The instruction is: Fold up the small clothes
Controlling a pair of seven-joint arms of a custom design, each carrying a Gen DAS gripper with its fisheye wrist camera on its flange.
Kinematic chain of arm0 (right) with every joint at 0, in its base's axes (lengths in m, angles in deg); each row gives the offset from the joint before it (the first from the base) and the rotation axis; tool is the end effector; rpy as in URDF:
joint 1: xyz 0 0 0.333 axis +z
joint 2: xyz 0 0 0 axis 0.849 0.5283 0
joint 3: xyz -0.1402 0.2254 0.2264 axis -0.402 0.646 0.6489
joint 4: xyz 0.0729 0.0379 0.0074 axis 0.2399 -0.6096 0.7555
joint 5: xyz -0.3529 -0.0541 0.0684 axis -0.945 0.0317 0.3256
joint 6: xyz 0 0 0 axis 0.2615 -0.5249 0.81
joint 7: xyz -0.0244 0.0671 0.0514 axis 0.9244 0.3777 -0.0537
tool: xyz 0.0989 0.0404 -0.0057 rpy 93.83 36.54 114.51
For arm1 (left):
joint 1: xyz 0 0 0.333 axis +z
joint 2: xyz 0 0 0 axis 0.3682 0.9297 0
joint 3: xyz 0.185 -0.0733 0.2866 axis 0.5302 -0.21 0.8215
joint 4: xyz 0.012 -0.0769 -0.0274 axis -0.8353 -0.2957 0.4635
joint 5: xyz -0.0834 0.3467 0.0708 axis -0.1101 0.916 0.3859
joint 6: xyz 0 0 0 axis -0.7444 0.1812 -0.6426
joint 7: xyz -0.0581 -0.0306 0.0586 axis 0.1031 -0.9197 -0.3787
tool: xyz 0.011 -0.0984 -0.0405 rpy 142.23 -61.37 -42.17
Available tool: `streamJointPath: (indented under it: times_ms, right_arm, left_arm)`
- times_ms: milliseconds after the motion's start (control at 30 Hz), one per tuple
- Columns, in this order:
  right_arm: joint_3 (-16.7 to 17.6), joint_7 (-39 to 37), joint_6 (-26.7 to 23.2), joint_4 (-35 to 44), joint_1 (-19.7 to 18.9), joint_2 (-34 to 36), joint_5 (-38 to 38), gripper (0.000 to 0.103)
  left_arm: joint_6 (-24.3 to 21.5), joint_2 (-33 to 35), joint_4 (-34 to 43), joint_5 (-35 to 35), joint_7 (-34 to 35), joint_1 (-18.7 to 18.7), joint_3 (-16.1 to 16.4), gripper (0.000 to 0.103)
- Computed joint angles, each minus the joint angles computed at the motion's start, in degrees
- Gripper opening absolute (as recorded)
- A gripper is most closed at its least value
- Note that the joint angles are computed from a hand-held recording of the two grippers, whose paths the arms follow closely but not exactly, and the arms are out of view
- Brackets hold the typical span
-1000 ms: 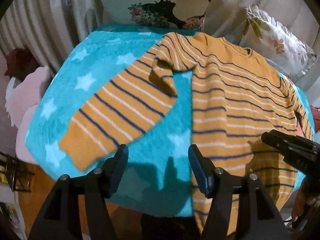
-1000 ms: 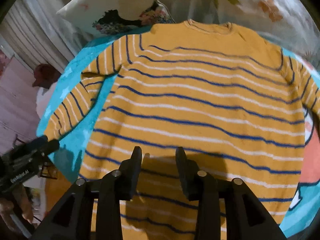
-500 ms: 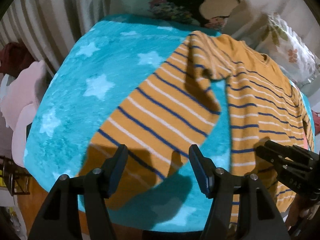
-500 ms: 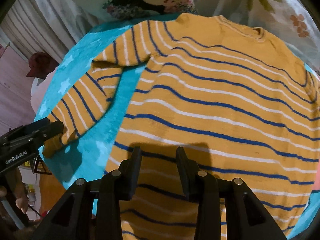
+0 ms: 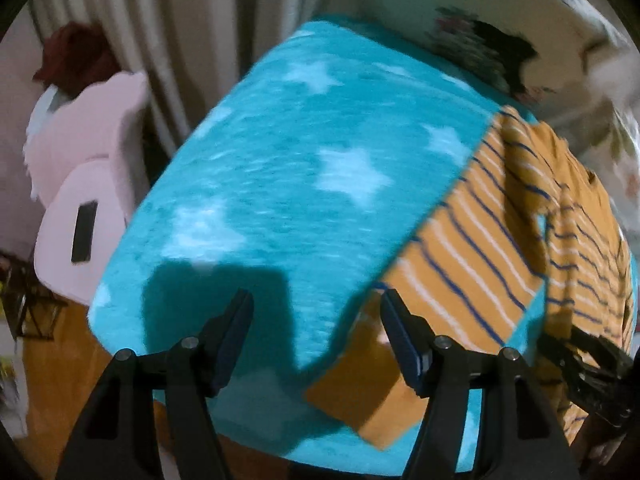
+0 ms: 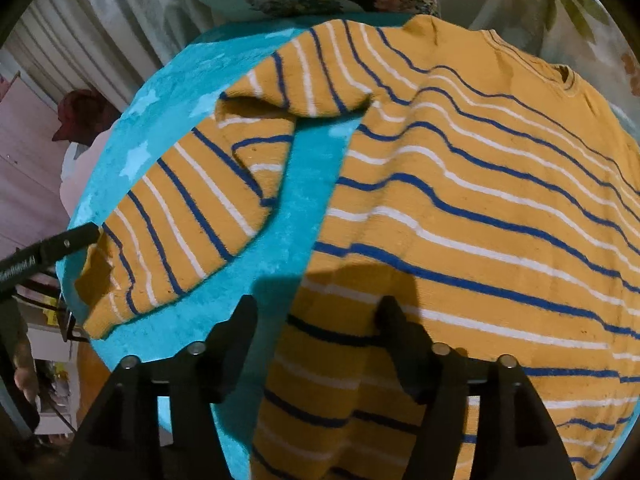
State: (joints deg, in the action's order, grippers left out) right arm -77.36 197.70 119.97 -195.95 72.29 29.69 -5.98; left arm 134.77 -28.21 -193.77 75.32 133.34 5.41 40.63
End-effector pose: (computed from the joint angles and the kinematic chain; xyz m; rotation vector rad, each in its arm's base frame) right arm 0.3973 0.1483 0.4993 -1.6622 2.1718 -0.2251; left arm 0.5222 -0.2932 0.5349 -1.8919 2.2958 -0.5340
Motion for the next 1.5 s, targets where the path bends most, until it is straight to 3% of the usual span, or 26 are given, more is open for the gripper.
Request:
streamJointPath:
  times_ms: [233, 333, 400, 433, 600, 800, 933, 1133, 1333, 1500]
  right_arm:
    - [0.57, 2.37, -0.61, 0.95, -0.5, 0.77, -0.78, 0.074]
    - [0.76, 3.13, -1.5, 1.73, -0.52, 1.32, -1.57, 0.075]
    - [0.66, 3.31, -1.89, 2.06, -0.43, 1.6, -1.83, 0.075]
    - [0.62, 3.38, -2.11, 2.16, -0.39, 1.64, -1.97, 0.075]
    - [0.34, 3.81, -1.76, 2.23, -0.48, 1.08, -2.34, 0.072]
    - [0.86, 6.67, 0.14, 0.37, -2.95, -2.81, -4.59, 0.07]
    - [0.54, 8.65, -0.6, -1.11, -4.33, -5.52, -4.77, 0.069]
    - [0.56, 11.92, -3.65, -4.84, -7.1, -11.82, -5.9, 0.068]
    - [-2.41, 11.98, -3.71, -10.56, -10.5, -20.17, -5.4, 0.068]
    - [-6.52, 8.02, -4.32, -15.63, -13.99, -28.71, -4.27, 0.068]
  left_arm:
    - [1.79, 0.12, -2.2, -12.64, 12.56, 1.72, -1.3, 0.069]
    - [2.26, 0.0, -2.64, -9.1, 13.51, 0.1, -1.57, 0.069]
    - [2.35, -0.17, -2.77, -7.73, 14.93, -0.74, -1.9, 0.038]
    - [1.49, -0.06, -2.29, -6.5, 15.3, -1.2, -1.97, 0.004]
    - [-3.77, 2.42, 3.34, -11.16, 17.07, 0.7, -0.55, 0.004]
    - [-6.1, 10.46, 19.74, 4.49, 9.09, 2.07, 4.45, 0.004]
    - [-10.34, 16.66, 32.17, 2.4, 8.64, 3.23, 3.75, 0.004]
    - [-10.62, 15.27, 33.09, -5.6, 13.96, 3.32, -0.64, 0.004]
    - [-12.7, 16.67, 37.75, -12.0, 14.3, -1.57, -3.82, 0.004]
    - [-15.46, 21.48, 46.71, -12.68, 11.53, -10.05, -6.21, 0.004]
